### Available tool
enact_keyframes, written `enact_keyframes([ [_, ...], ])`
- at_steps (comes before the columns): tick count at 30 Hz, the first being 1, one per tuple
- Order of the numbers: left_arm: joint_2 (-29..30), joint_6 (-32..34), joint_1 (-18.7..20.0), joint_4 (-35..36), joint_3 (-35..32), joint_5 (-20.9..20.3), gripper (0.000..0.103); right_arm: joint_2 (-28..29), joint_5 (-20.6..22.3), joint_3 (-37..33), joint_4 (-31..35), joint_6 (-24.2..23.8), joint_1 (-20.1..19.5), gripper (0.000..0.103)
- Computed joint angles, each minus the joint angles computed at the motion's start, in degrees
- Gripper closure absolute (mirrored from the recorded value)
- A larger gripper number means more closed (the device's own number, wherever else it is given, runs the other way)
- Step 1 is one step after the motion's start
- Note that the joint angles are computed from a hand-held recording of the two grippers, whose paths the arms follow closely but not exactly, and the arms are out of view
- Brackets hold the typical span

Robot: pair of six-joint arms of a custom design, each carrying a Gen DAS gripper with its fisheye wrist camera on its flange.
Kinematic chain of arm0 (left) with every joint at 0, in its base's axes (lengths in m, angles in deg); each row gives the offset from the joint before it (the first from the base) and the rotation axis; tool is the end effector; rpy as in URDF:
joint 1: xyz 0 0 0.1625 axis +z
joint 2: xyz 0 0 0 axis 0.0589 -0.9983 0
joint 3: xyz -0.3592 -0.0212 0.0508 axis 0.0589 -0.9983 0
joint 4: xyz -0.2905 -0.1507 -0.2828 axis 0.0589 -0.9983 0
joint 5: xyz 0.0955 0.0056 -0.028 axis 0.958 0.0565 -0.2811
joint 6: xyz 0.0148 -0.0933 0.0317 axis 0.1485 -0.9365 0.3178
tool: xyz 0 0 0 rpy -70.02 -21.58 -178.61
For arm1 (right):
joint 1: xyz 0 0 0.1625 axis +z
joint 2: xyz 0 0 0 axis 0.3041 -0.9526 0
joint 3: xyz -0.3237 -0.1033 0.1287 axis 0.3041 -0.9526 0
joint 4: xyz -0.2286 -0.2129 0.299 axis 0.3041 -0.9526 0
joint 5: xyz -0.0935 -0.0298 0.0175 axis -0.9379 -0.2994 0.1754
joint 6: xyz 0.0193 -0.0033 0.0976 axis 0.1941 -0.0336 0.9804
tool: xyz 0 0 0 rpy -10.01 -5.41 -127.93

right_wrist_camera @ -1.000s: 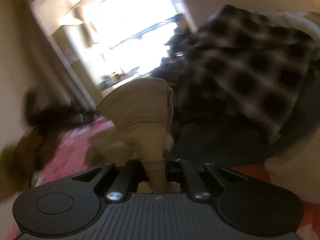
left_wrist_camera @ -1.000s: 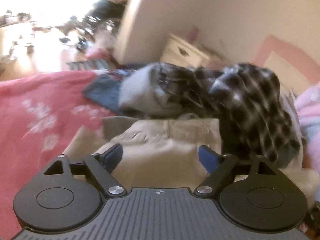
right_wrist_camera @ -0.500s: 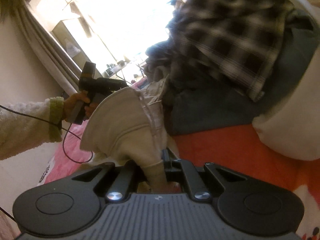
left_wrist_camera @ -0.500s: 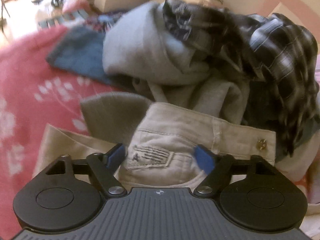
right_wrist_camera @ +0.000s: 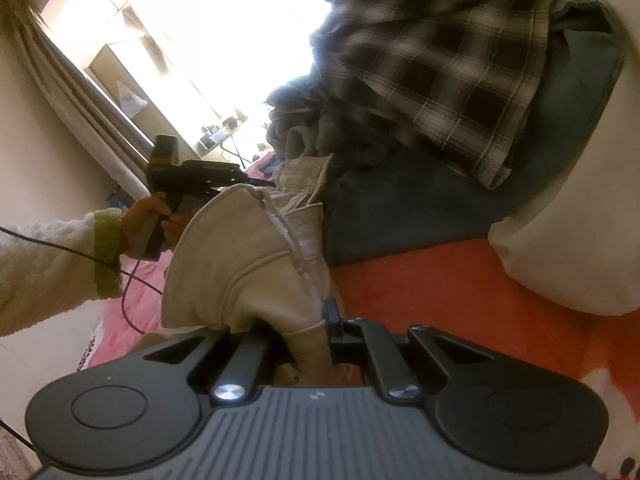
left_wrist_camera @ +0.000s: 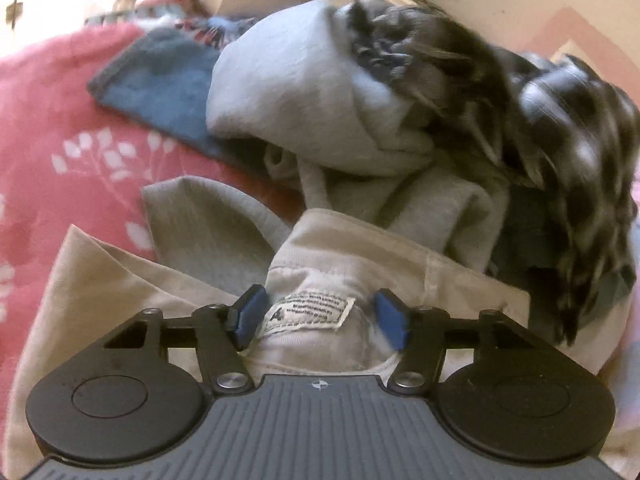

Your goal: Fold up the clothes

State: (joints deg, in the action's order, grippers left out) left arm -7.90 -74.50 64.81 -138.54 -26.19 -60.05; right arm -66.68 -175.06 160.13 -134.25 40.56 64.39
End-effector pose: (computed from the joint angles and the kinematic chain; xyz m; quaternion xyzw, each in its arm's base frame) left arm -0.1821 -0.8633 0.1143 0.2644 0.9568 -0.0868 0.0836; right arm 0.0713 -0.4520 0.2401 0.0555 -0.9013 0.4206 0.0878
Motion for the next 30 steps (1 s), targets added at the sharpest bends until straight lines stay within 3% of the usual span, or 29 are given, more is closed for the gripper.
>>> enact_keyframes([
  [2,-1.00,-0.05,-0.20,-2.48,2.49,0.72,0.058,0.04,-0.19,0.07,-0.27,0.00,0.08,0.098],
  [5,-6.74,2.66,-1.11,-10.40,12.98,1.91,0.079,0.37,-0.85,0.35,-1.65,0.31,0.52,0.098],
  [10,-18.39,0.95,-2.20,-23.01,29.35,-1.29,0.089,1.62,-2.95,-0.47,-4.89,0.13,2.52,0.098],
  [18,-35.92,-3.28,-5.26,-39.68,46.90,-4.09,0.092,5.77,-8.53,-4.84,-16.40,-3.02,8.86,0.098],
  [23,-43.63,-3.23,-9.55,-49.17,50.99,-2.41,0.092,13.22,-6.78,-18.71,-20.24,-8.06,14.36,0.098],
  [30,-48.60,1.95,-17.50,-58.75,47.35,-2.59,0.092,23.20,-2.01,-44.24,-19.93,-18.08,23.88,0.098],
])
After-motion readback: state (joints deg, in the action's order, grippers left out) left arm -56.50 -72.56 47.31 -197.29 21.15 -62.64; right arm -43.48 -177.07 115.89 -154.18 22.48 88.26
